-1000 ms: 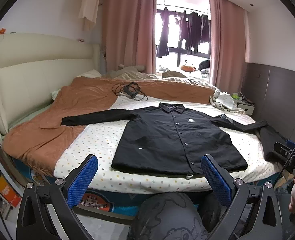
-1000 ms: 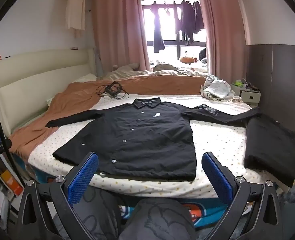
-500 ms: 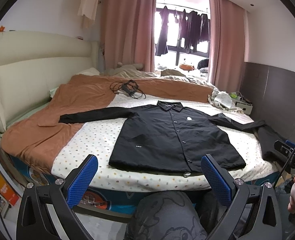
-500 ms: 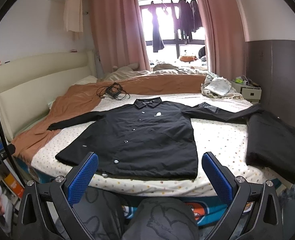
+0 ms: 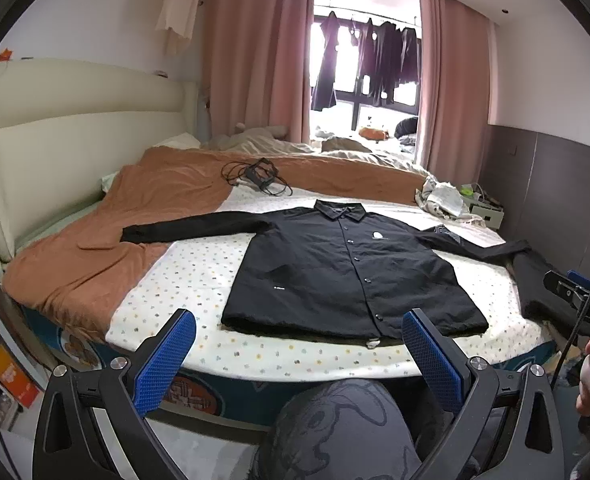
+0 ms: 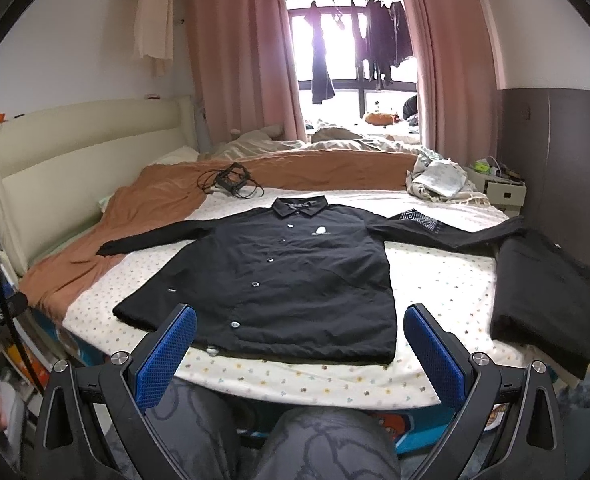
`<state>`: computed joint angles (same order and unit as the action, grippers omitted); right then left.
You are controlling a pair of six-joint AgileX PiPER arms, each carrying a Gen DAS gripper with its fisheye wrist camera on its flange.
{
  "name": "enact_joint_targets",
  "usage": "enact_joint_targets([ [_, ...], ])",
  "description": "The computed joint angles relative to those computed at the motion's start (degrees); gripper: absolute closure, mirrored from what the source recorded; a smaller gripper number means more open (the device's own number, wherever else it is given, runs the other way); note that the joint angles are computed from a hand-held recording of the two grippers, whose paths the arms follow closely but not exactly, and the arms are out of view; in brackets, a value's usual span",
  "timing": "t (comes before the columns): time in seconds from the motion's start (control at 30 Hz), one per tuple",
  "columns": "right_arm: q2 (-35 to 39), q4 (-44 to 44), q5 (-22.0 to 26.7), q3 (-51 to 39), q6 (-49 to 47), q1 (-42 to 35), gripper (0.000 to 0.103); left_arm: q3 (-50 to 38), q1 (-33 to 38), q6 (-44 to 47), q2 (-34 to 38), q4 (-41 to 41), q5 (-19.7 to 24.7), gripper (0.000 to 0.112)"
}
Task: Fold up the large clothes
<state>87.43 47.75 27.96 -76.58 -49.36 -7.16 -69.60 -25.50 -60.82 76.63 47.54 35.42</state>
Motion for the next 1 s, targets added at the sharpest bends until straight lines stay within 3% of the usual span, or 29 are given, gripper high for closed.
enact_joint_targets([
  [0.5,-6.65,1.58,0.06,6.32,-1.89,-0.54,0.0,3.45,-2.95,0.14,-5.72,0.49,2.62,0.009],
  [1.0,-11.42,-3.15,2.3,7.69,3.03,0.21,0.0,5.59,-3.5,0.4,-9.4,-0.5,3.07,0.009],
])
